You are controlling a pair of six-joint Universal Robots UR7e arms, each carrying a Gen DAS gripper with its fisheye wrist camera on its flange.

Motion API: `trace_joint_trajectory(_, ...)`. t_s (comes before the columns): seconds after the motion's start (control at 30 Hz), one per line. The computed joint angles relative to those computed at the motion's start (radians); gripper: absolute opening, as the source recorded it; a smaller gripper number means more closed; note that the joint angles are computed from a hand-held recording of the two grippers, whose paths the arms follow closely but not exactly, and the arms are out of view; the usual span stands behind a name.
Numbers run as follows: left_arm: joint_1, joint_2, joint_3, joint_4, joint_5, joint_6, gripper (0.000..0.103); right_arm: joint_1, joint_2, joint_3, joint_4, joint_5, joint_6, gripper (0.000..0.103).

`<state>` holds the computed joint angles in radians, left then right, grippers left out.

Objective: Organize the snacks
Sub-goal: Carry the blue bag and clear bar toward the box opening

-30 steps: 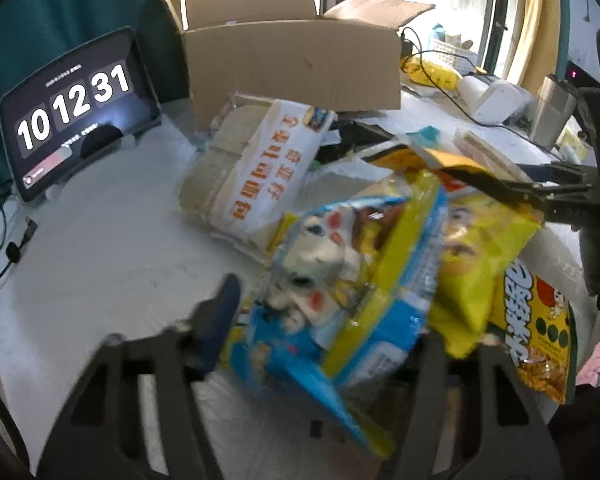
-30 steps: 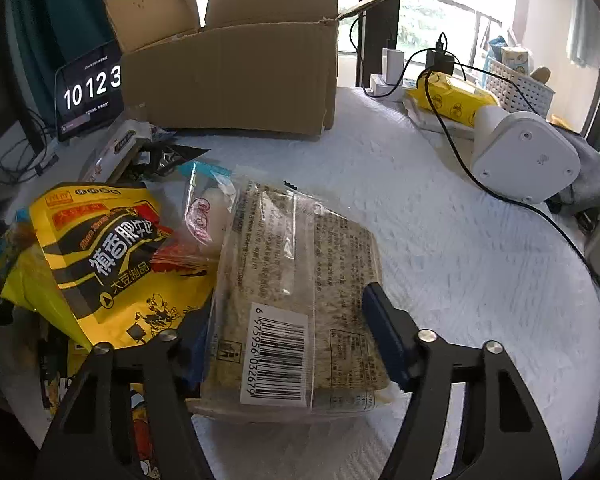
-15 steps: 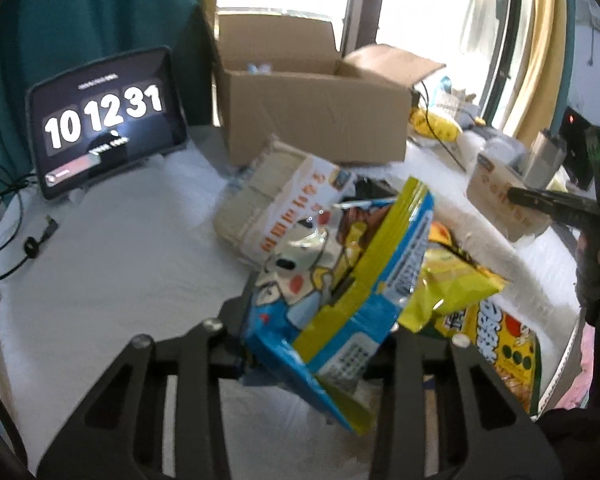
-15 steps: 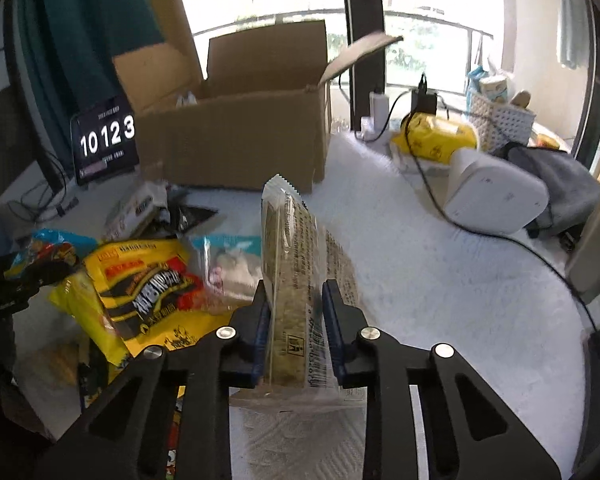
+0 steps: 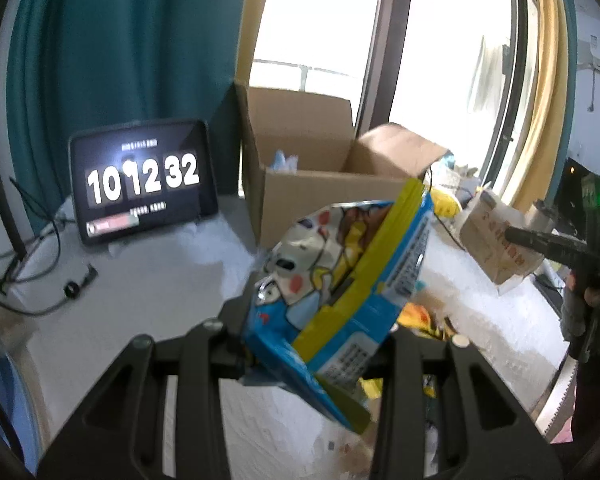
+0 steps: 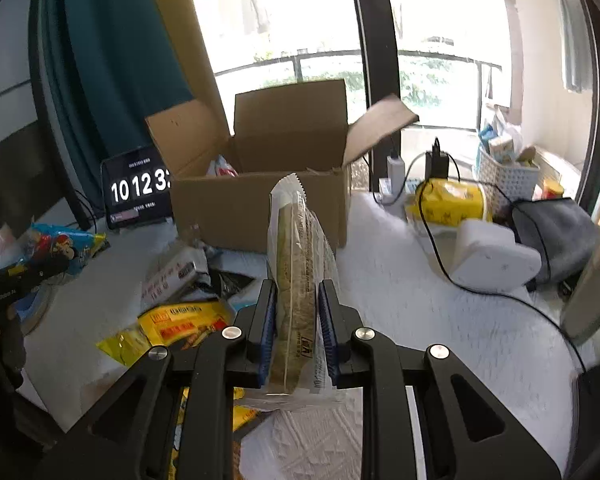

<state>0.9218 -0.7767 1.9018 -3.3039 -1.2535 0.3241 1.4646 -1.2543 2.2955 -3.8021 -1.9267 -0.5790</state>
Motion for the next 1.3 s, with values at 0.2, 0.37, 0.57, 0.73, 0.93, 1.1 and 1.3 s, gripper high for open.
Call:
trace_joint_trajectory(0.2,-0.023,0.015,-0.027,-0.056,-0.006,0.050,0.038,0.005,-0.021,-0.034,0.034,0.022,-0.010,0.023)
trace_joint_trajectory(0.37,-0.038,0.045,-0.083,-0.089,-0.006,0.078,0.038,0.012,-0.023,-0.079,0.056,0.038,-0.032,0.023)
trace_joint_trajectory(0.57,-0.050,0.093,-0.179,-0.087,-0.002,0.105,0.040,0.019,-0.009,-0.140,0.080,0.055,-0.052,0.023)
trace_joint_trajectory(0.73,-0.054,0.139,-0.256,-0.106,-0.019,0.120,0.040,0.025,0.010,-0.197,0.101,0.065,-0.069,0.023)
trace_joint_trajectory(0.93,-0.059,0.213,-0.373,-0.102,-0.011,0.143,0.040,0.035,0.046,-0.268,0.115,0.076,-0.082,0.023)
trace_joint_trajectory(1.1,-0.060,0.274,-0.483,-0.075,-0.012,0.167,0.040,0.049,0.090,-0.345,0.132,0.085,-0.101,0.023)
trace_joint_trajectory(1.3,-0.059,0.364,-0.648,-0.030,-0.001,0.201,0.040,0.053,0.136,-0.439,0.165,0.102,-0.121,0.023)
